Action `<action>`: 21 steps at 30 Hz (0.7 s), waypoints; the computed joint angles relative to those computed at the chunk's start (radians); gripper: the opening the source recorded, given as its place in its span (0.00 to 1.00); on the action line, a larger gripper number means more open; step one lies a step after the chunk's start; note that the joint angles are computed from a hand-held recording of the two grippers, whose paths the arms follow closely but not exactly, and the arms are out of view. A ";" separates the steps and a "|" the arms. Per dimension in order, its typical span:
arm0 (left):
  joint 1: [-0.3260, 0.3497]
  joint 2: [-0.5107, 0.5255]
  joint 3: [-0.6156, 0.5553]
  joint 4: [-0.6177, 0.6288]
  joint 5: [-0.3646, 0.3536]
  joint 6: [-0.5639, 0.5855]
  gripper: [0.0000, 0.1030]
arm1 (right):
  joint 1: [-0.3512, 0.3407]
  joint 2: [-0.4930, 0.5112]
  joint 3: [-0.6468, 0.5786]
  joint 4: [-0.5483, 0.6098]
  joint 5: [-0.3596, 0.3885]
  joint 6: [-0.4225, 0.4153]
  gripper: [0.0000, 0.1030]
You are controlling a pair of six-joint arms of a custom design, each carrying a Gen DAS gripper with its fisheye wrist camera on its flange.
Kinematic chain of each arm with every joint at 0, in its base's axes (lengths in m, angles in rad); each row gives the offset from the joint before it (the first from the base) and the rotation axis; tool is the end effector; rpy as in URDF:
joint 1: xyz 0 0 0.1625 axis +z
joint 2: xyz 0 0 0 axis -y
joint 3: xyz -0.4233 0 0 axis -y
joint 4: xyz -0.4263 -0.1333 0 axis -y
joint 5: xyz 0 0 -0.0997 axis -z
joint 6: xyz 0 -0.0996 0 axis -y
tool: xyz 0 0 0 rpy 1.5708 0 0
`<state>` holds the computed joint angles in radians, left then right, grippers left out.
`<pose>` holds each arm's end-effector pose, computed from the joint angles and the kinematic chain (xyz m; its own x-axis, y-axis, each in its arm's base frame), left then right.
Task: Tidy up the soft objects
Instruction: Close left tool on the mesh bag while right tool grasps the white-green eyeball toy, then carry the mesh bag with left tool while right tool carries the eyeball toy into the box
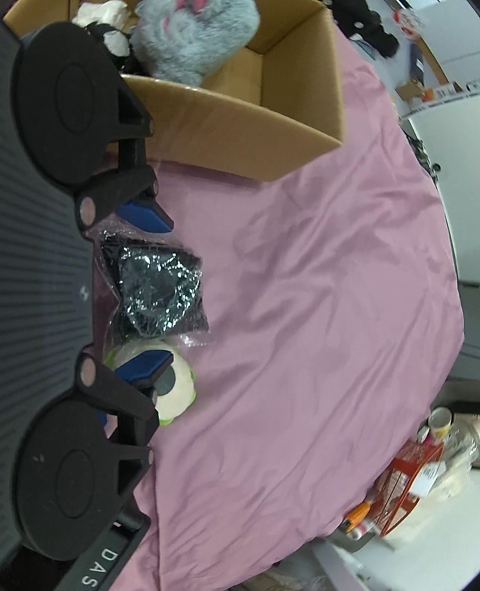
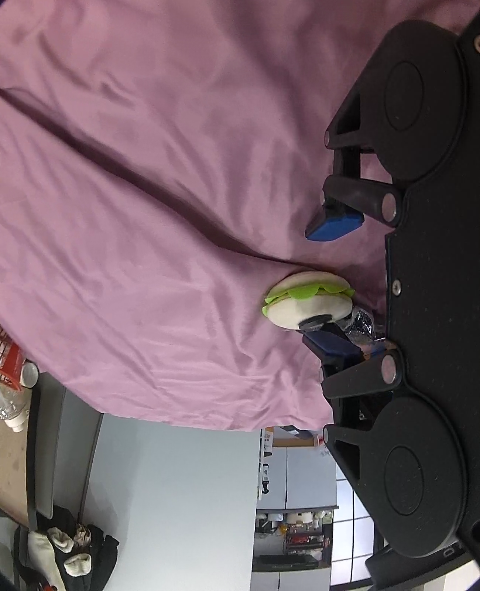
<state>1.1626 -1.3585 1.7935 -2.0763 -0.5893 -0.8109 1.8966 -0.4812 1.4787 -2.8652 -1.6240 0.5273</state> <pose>-0.0315 -0.6173 0.3485 -0.6544 -0.5487 -0.5202 -0.1139 0.7516 -0.6497 0.3552 -0.6515 -0.0657 -0.9759 0.1924 -0.1033 0.2141 0.9363 -0.2784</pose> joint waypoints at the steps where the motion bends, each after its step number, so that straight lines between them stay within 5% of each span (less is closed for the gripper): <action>1: 0.003 -0.002 0.004 -0.012 -0.004 0.001 0.65 | -0.002 0.005 -0.003 -0.005 0.004 0.000 0.52; 6: 0.009 -0.006 0.005 -0.029 -0.019 -0.015 0.38 | -0.007 0.022 -0.011 -0.010 0.024 -0.014 0.20; 9: 0.005 -0.014 0.009 -0.039 -0.025 0.005 0.32 | 0.007 0.019 -0.009 -0.025 0.013 -0.041 0.12; 21: -0.052 -0.096 0.069 -0.068 -0.017 0.033 0.30 | 0.057 -0.039 0.060 -0.103 -0.061 -0.083 0.11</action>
<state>1.1104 -1.4549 1.8623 -2.1445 -0.6068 -0.7779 1.9534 -0.5201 1.5386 -2.9683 -1.6845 0.4447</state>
